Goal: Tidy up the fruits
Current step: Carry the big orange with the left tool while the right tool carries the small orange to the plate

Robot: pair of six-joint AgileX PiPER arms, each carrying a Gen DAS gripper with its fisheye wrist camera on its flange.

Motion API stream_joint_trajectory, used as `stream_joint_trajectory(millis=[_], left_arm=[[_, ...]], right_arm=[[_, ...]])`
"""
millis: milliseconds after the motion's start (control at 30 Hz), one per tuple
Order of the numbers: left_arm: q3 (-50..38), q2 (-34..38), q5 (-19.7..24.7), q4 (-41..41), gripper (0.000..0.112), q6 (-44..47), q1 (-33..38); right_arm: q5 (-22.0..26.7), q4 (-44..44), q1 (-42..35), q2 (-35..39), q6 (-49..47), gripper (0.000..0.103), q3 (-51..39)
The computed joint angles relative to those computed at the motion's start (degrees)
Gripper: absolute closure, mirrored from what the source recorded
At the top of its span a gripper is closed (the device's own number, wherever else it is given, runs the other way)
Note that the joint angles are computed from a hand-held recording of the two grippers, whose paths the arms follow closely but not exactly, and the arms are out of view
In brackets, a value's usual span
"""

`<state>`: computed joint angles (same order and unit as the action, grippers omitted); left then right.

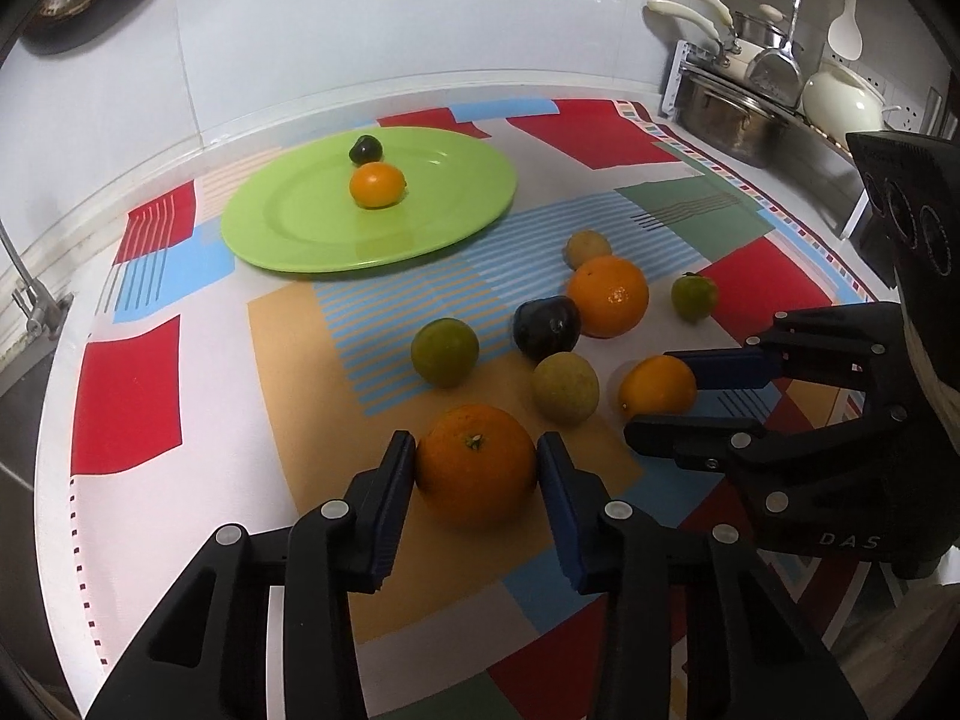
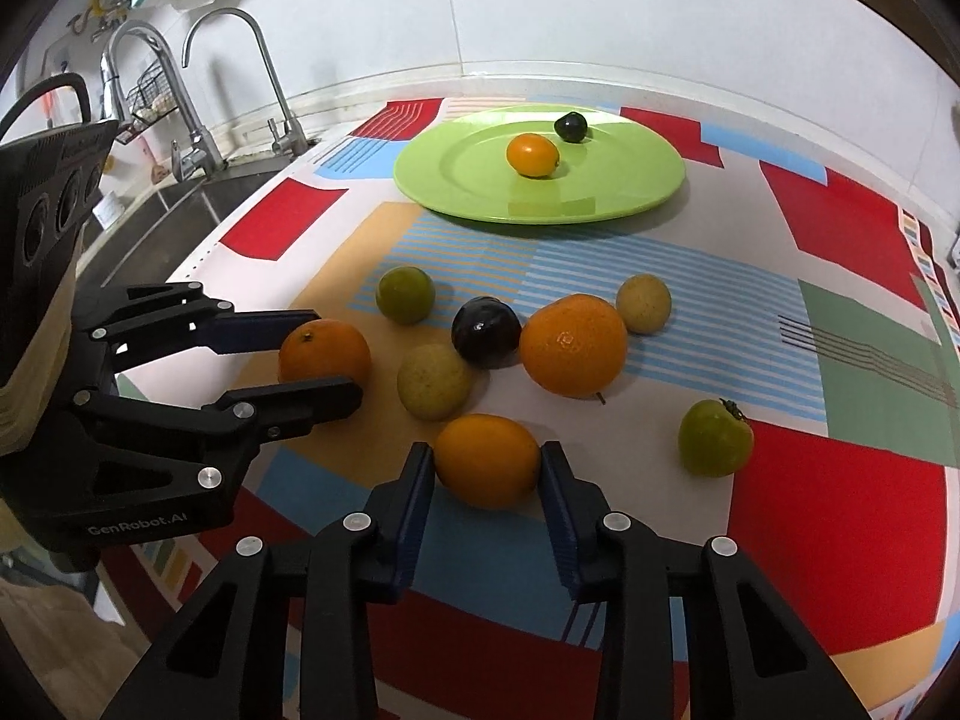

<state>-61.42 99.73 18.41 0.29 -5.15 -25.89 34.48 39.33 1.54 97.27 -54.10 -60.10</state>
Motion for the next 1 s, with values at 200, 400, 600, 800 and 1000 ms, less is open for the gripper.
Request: stream_joint_trajectory(millis=[200, 400, 600, 800, 1000], left_arm=[[0.7, -1.5, 0.1, 2.7, 0.071, -3.7, -0.1], [1.3, -3.7, 0.6, 5.9, 0.071, -7.7, -0.4], [0.5, -5.7, 1.4, 10.3, 0.071, -12.9, -0.7], [-1.1, -6.6, 1.9, 13.9, 0.071, -17.0, -0.1], [-4.8, -6.1, 2.7, 18.7, 0.071, -21.6, 1.0]], right_arm=[[0.3, 0.4, 0.0, -0.8, 0.8, 0.066, 0.0], [0.6, 1.4, 0.0, -2.1, 0.8, 0.066, -0.4], [0.7, 2.7, 0.2, -3.8, 0.6, 0.066, -1.0], [0.5, 5.0, 0.2, -4.1, 1.0, 0.066, -3.1], [-0.7, 7.0, 0.8, -3.3, 1.6, 0.066, -6.7]])
